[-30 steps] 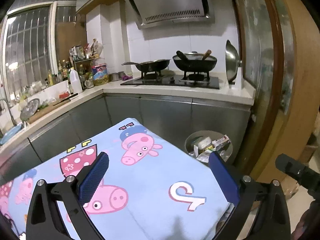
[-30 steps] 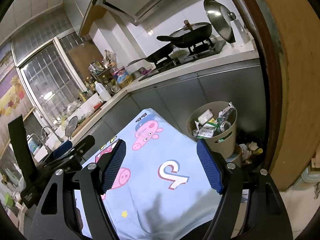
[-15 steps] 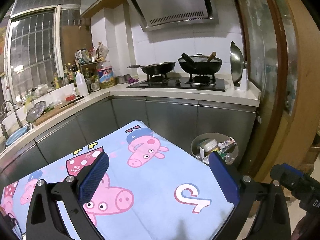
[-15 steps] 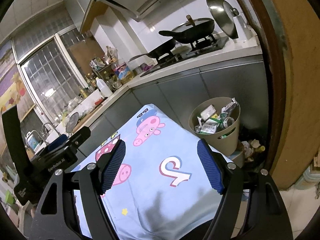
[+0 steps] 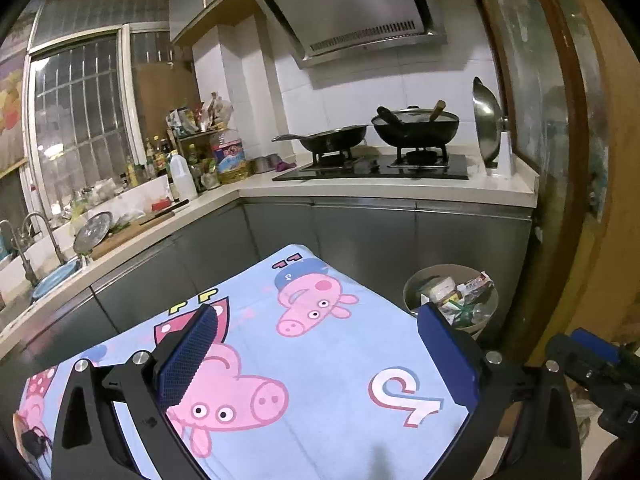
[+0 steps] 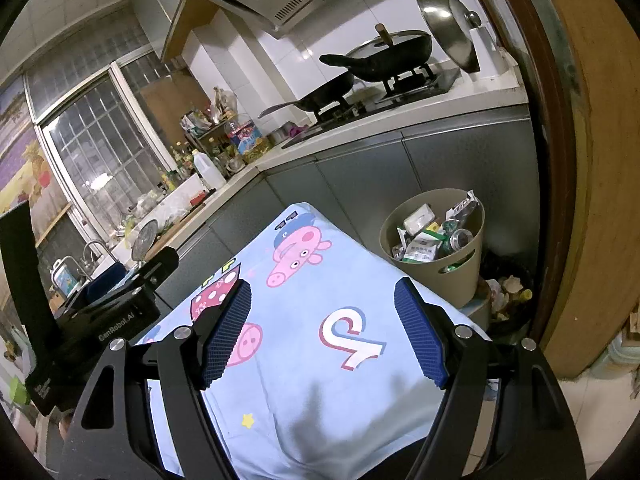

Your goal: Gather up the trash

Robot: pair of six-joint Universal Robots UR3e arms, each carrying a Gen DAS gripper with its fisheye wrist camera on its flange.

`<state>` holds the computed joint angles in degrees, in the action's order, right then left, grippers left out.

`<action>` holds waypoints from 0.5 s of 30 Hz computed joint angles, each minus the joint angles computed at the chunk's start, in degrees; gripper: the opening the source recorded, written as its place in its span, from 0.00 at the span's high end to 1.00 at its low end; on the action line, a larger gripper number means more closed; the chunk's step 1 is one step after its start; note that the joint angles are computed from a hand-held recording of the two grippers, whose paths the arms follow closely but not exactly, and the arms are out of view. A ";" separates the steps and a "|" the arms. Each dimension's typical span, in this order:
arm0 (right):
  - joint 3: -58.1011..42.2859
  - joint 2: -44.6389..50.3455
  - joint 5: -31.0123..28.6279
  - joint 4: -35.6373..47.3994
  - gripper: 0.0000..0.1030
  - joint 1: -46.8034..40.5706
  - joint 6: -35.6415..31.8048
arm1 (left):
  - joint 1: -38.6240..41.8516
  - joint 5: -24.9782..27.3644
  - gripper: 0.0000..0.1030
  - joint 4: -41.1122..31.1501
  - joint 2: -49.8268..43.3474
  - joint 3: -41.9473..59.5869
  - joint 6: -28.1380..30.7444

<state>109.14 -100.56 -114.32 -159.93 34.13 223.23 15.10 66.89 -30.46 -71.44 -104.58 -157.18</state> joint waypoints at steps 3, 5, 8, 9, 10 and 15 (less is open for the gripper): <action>-0.01 0.05 -0.11 -0.06 0.29 0.08 0.09 | -0.27 0.27 0.03 0.10 -0.03 -0.07 0.03; -0.12 -0.02 -0.11 0.16 0.29 0.06 0.12 | -0.33 0.28 0.03 -0.05 -0.07 0.01 -0.08; -0.06 0.04 -0.02 0.08 0.29 0.05 0.29 | 0.11 -0.44 0.03 -1.21 0.13 0.10 -0.04; -0.01 0.19 0.01 -0.09 0.29 0.06 0.35 | 0.31 -0.69 0.03 -1.66 0.18 0.11 -0.05; -0.02 0.22 -0.06 -0.12 0.29 0.09 0.29 | 0.46 -0.80 0.03 -1.80 0.18 0.02 -0.07; 0.07 0.12 0.01 -0.25 0.29 -0.07 0.14 | 0.39 -0.43 0.03 -1.12 -0.04 -0.38 -0.16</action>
<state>109.21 -100.44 -114.31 -160.18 34.06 223.37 15.49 66.46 -31.57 -71.48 -104.96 -157.35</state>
